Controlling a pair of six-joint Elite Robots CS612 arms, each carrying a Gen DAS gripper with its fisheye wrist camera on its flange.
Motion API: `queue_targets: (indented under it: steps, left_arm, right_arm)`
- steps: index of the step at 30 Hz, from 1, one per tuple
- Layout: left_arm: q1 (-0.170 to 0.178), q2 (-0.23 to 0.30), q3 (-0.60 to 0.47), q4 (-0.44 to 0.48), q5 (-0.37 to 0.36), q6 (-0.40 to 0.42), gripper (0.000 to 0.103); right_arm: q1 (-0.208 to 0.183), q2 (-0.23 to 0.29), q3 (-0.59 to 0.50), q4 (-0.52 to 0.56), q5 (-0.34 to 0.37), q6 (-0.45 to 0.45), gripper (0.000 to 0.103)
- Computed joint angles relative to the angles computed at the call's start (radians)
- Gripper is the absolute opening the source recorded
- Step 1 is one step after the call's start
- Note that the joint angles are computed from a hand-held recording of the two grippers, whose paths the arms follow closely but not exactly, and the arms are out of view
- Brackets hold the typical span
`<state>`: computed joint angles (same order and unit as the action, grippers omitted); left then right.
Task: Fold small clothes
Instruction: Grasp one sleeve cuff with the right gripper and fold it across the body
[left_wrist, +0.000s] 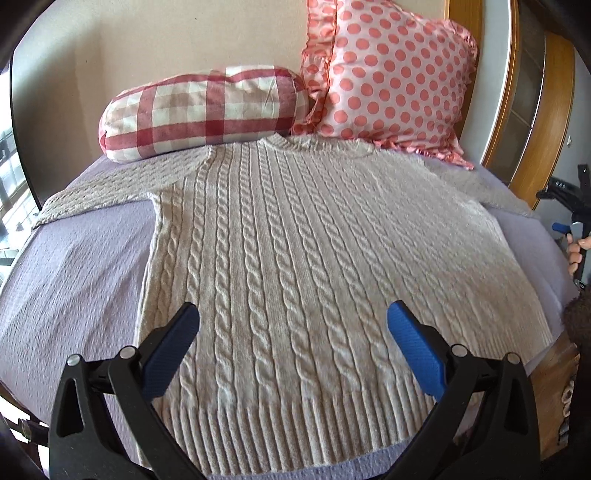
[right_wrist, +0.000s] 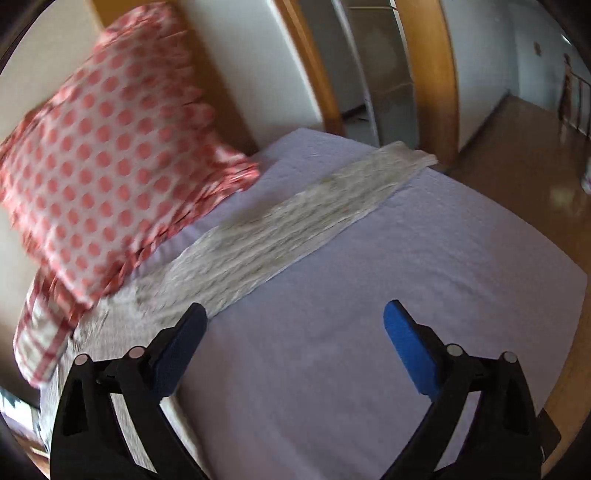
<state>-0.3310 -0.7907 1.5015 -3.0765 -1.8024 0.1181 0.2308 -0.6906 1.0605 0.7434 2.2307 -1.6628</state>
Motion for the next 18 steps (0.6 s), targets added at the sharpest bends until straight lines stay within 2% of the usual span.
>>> queue_targets:
  steps: [1, 2, 3, 5, 8, 12, 13, 14, 15, 16, 18]
  left_arm:
    - [0.005, 0.01, -0.018, -0.013, -0.017, -0.013, 0.101]
    - [0.01, 0.021, -0.04, -0.019, -0.037, -0.027, 0.101]
    - [0.017, 0.032, -0.06, -0.021, -0.062, -0.043, 0.101]
    - [0.033, 0.058, -0.107, -0.022, -0.121, -0.075, 0.101]
    - [0.048, 0.084, -0.158, -0.013, -0.143, -0.139, 0.101]
    - [0.062, 0.107, -0.2, -0.01, -0.136, -0.201, 0.101]
    - [0.065, 0.11, -0.201, -0.016, -0.127, -0.213, 0.101]
    - [0.068, 0.115, -0.21, -0.017, -0.12, -0.227, 0.101]
    - [0.071, 0.119, -0.216, -0.016, -0.114, -0.24, 0.101]
    - [0.075, 0.122, -0.224, -0.007, -0.109, -0.252, 0.101]
    - [0.085, 0.13, -0.239, 0.005, -0.097, -0.276, 0.101]
  right_arm:
    - [-0.028, -0.019, 0.039, -0.027, -0.021, 0.031, 0.073]
    - [-0.054, -0.036, 0.077, -0.056, -0.04, 0.057, 0.055]
    - [-0.077, -0.047, 0.105, -0.071, -0.056, 0.089, 0.044]
    - [-0.114, -0.062, 0.147, -0.102, -0.071, 0.15, 0.042]
    - [-0.15, -0.071, 0.183, -0.154, -0.098, 0.22, 0.039]
    - [-0.163, -0.051, 0.158, -0.141, -0.057, 0.23, 0.035]
    - [-0.165, -0.047, 0.157, -0.151, -0.048, 0.221, 0.031]
    - [-0.169, -0.042, 0.152, -0.146, -0.05, 0.213, 0.016]
    - [-0.17, -0.043, 0.155, -0.155, -0.048, 0.204, 0.01]
    - [-0.167, -0.049, 0.163, -0.182, -0.043, 0.194, 0.009]
    - [-0.137, -0.065, 0.165, -0.233, 0.034, 0.13, 0.008]
